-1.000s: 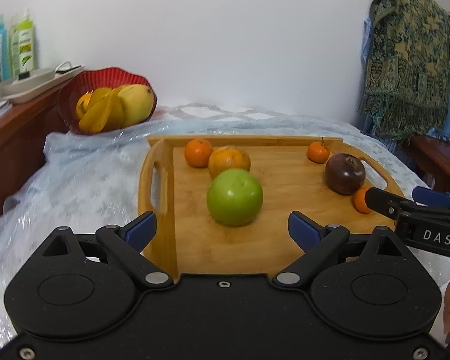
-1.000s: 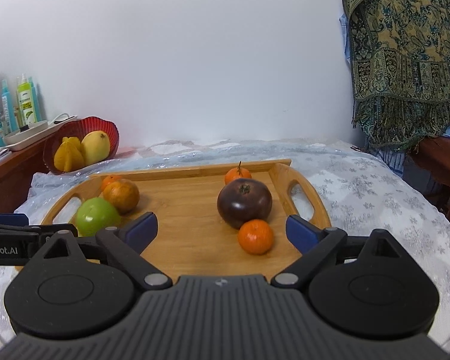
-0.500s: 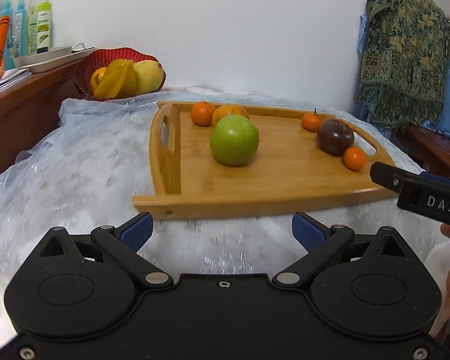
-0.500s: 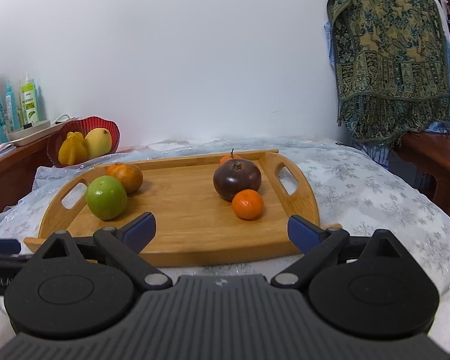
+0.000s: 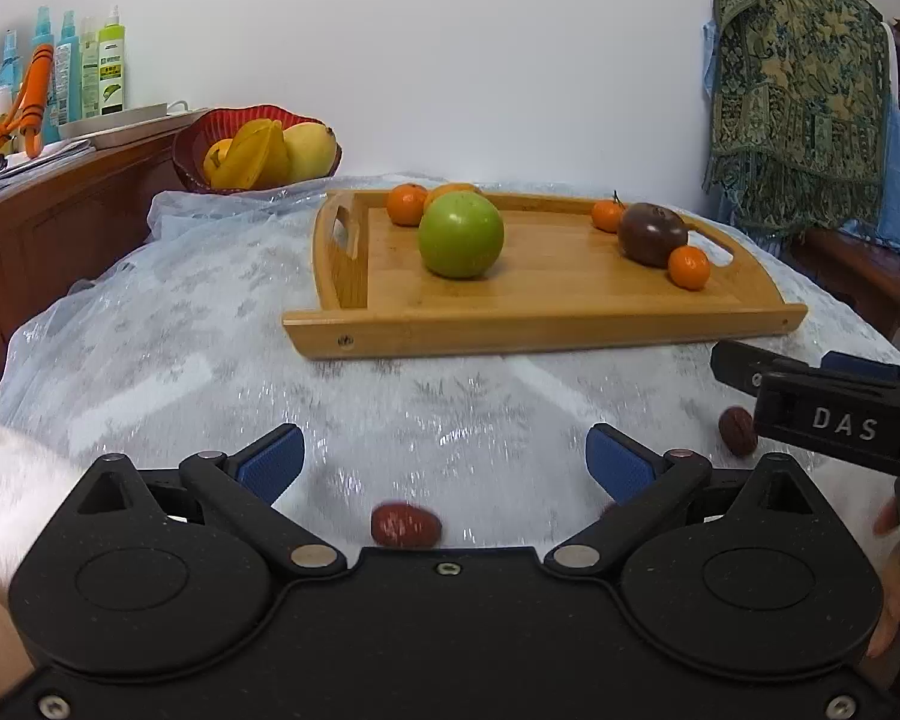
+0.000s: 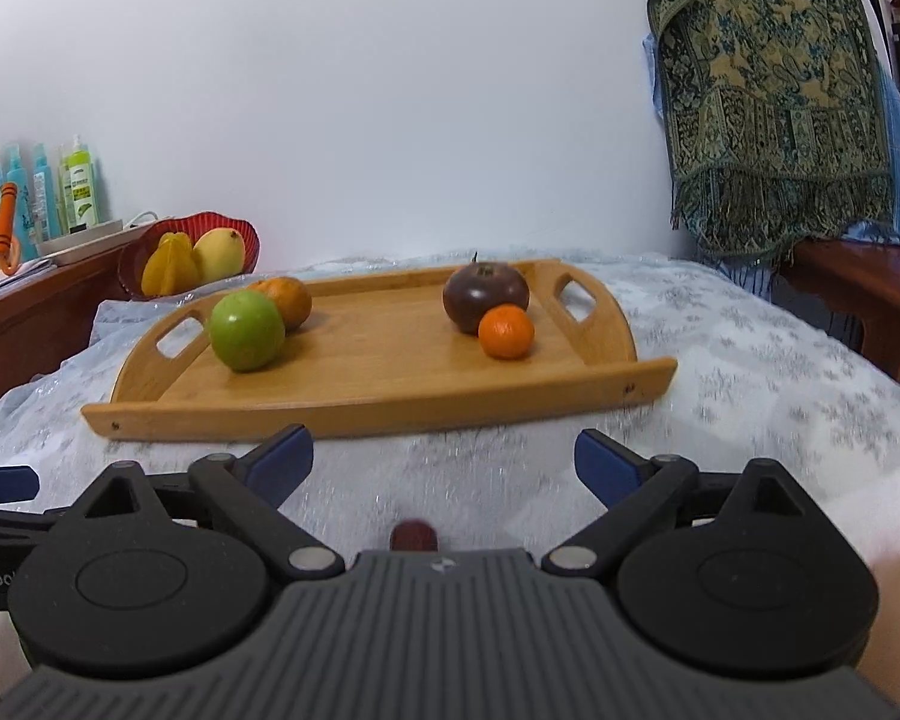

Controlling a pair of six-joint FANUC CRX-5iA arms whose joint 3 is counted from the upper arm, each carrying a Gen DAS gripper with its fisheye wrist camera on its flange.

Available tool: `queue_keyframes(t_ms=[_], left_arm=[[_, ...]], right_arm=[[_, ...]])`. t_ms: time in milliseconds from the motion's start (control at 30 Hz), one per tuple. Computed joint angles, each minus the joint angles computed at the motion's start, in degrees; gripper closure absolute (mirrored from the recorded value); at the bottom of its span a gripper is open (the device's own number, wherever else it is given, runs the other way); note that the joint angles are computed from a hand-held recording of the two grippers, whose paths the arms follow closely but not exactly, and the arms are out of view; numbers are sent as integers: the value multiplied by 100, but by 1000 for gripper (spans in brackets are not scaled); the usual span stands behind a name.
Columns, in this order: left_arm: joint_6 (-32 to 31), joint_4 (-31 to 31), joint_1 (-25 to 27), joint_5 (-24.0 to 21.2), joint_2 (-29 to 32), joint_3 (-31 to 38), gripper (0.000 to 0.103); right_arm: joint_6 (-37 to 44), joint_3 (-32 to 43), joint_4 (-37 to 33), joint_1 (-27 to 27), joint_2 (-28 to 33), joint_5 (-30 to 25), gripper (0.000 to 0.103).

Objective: Organize fruits
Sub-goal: 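Close the left gripper on a red date while the right grasps another red date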

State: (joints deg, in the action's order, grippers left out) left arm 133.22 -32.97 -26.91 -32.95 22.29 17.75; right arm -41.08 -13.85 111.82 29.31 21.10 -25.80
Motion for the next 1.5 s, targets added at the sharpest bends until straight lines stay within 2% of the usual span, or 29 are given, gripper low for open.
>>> queue_keyframes(t_ms=[233, 467, 933, 1167, 1267, 1500], left_arm=[[163, -14, -33, -50, -83, -159, 18], [199, -80, -68, -139, -112, -216, 38], [277, -22, -22, -32, -199, -383, 49], [233, 60, 0, 30, -198, -410, 64], [139, 156, 27, 67, -196, -426, 78], [47, 213, 21, 82, -155, -373, 80]], right_arm=[[-48, -130, -61, 150, -5, -160, 19], [162, -149, -329, 293, 39, -335, 36], [521, -83, -544, 487, 167, -650, 55], [574, -48, -640, 511, 202, -674, 64], [580, -36, -687, 521, 221, -709, 69], [658, 2, -893, 539, 237, -678, 82]])
